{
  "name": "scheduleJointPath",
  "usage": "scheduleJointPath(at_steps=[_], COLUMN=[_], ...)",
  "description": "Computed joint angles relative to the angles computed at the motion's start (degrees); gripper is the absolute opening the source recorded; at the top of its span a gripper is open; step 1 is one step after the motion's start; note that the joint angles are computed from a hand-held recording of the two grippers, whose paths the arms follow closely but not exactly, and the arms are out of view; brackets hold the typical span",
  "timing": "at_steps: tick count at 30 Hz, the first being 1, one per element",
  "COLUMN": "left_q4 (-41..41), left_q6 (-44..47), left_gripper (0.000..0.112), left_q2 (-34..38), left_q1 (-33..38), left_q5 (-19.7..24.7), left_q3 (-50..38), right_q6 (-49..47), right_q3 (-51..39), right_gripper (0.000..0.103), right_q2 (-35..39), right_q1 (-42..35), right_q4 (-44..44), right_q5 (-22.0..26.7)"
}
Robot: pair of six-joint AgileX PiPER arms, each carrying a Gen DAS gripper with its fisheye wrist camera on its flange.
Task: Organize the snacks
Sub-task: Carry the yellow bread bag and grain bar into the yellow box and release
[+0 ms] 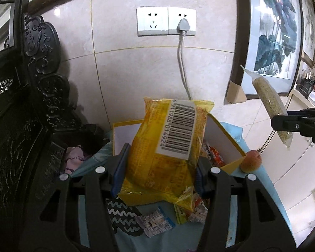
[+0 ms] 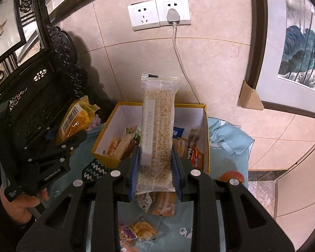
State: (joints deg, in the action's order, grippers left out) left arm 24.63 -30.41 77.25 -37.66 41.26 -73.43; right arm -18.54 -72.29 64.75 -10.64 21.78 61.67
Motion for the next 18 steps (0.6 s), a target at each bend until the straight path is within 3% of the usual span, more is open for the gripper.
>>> scheduleJointPath(at_steps=[9,10,11,12,14,16,18], left_q4=[-1.1,0.5,3.5,7.2,7.9,2.5,2.8], left_q6=[2.7,1.5,-1.0,-5.0,-6.0,-1.4,-1.0], left_gripper=[0.054,0.066,0.081,0.101,0.101,0.101,0.101], left_q2=[8.5,9.6,11.3,12.8,15.5,17.1,15.1], left_q1=[3.9,3.8,3.8,3.8,4.5,6.1,6.2], left_q5=[-0.1,0.1,0.3,0.4,2.9,4.5,1.9], left_q3=[-8.7,-9.9,-11.2,-11.9,-14.0,-15.1,-10.8], right_q6=[4.6,5.0,7.1,9.9,12.0,8.6,6.0], right_q3=[-6.8,-8.1,-9.5,-10.3,-10.3,-8.3,-4.9], right_gripper=[0.029,0.030,0.042,0.065,0.067,0.067,0.067], right_q2=[8.9,10.5,12.6,13.9,15.2,14.7,13.2], right_q1=[3.7,4.3,5.8,7.2,8.2,5.8,4.6], right_q4=[-3.9,-4.5,-7.3,-10.8,-13.7,-8.5,-6.7], right_q5=[-4.4,-5.2,-6.5,-7.0,-8.4,-8.7,-9.4])
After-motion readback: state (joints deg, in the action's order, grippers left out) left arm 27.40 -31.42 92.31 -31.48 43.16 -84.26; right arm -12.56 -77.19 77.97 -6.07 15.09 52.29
